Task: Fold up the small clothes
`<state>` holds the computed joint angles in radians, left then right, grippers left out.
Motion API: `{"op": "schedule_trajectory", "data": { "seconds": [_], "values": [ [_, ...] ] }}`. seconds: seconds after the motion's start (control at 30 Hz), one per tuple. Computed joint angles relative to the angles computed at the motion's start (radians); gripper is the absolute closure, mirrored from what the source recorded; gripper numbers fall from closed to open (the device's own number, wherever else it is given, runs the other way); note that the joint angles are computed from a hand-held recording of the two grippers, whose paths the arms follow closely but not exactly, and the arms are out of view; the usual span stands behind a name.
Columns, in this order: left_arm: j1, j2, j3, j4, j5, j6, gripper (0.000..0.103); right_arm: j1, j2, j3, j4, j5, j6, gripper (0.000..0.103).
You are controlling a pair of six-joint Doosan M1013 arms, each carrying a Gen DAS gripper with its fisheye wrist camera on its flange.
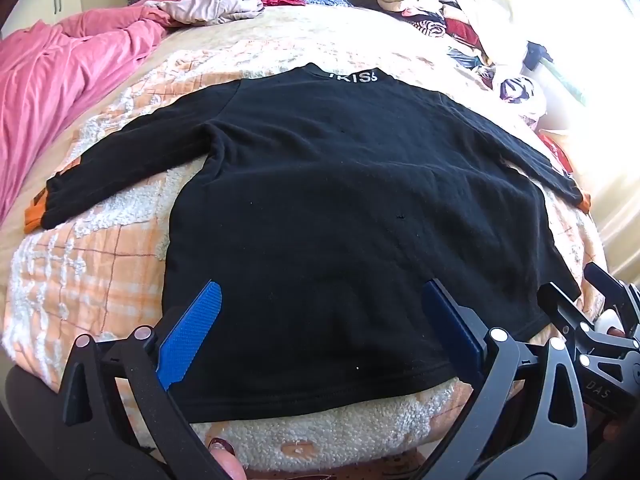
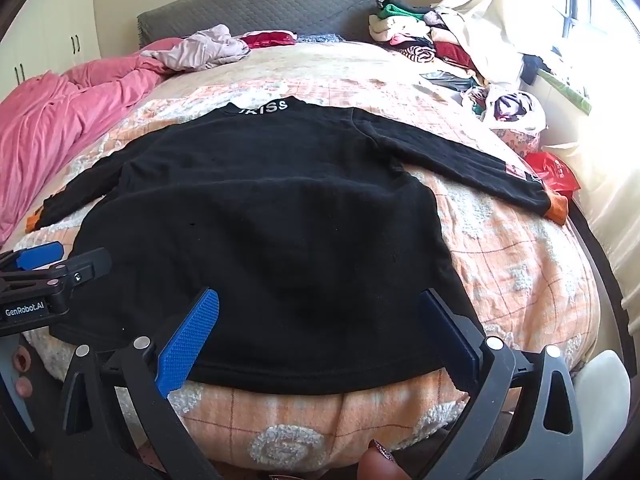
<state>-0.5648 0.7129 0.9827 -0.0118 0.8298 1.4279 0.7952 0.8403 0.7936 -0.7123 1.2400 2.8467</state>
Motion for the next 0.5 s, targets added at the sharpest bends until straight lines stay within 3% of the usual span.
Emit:
{"op": "schedule_trajectory", "data": {
  "seconds": [0.5],
  "values": [
    [-0.001,-0.005,0.007,0.009,-0.010,-0.009,0.009,0.002,0.008,-0.017,0.003,0.001,-0.012,0.004]
  ]
}}
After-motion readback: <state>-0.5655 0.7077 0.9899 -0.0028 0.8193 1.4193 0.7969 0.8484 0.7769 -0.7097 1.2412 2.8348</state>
